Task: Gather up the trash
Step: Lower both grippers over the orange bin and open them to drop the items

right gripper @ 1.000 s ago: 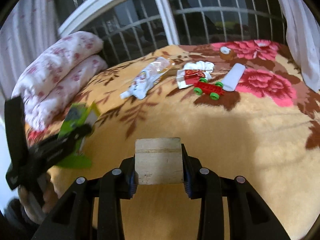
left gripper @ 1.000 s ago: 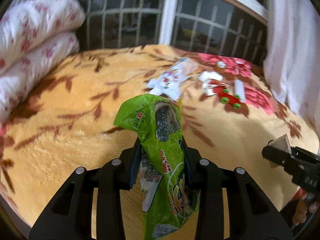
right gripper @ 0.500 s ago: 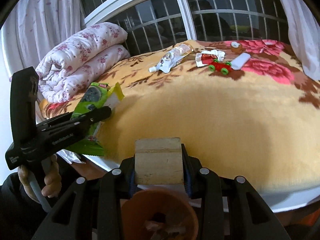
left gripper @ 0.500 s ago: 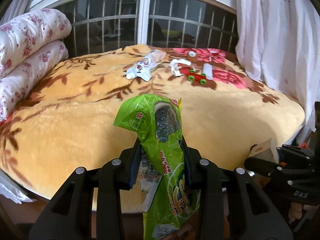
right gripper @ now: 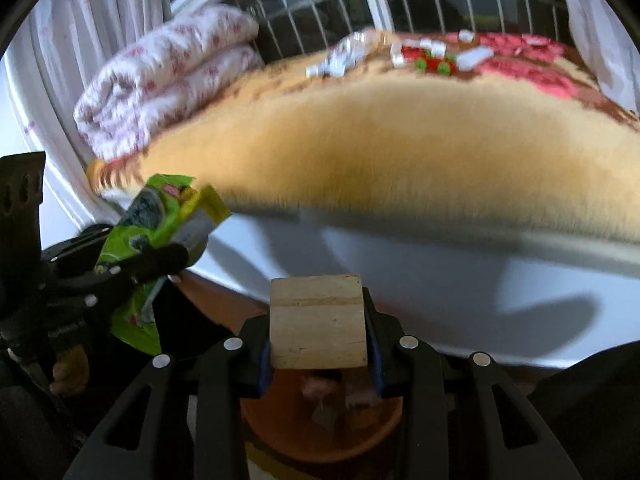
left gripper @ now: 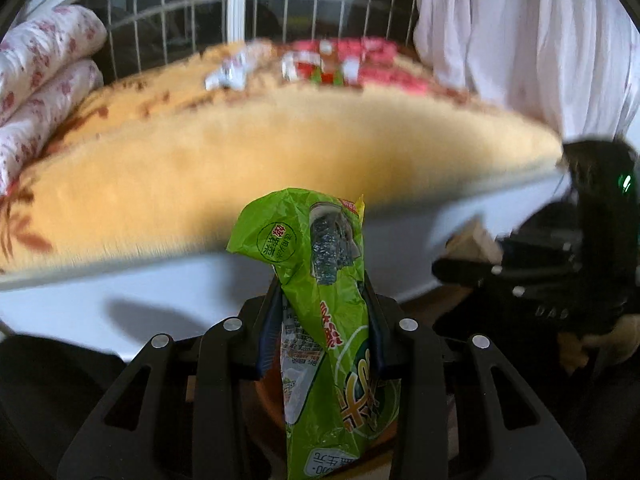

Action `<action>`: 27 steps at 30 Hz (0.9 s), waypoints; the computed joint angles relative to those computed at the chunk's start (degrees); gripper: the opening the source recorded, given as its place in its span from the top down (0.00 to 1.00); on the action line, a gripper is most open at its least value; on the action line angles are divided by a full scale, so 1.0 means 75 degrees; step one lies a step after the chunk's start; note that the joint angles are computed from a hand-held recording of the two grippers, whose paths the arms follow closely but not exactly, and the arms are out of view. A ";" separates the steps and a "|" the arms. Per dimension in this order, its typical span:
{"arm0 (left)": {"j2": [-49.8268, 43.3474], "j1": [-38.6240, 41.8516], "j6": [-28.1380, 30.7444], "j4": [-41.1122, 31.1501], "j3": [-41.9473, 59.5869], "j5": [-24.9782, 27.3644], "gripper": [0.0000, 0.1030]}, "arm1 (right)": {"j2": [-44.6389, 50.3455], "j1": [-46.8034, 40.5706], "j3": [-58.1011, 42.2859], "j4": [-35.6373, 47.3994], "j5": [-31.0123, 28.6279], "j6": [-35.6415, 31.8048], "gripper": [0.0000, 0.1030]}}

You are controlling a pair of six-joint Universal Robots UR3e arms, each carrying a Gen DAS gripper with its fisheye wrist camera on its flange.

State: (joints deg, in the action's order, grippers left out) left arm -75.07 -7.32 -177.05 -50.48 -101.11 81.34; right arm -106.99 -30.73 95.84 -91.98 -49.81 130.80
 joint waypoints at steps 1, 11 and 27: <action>-0.0171 -0.0059 0.0004 -0.0205 0.0042 0.0124 0.66 | 0.0063 0.0162 0.0044 -0.0159 -0.0236 0.0101 0.65; -0.2373 -0.0402 -0.0144 -0.1832 0.1063 0.0912 0.66 | 0.1547 0.1600 0.0035 -0.1200 -0.2414 0.1299 0.65; -0.3063 -0.0476 -0.0127 -0.2350 0.1472 0.1056 0.66 | 0.2304 0.2233 -0.0230 -0.1052 -0.2971 0.1525 0.65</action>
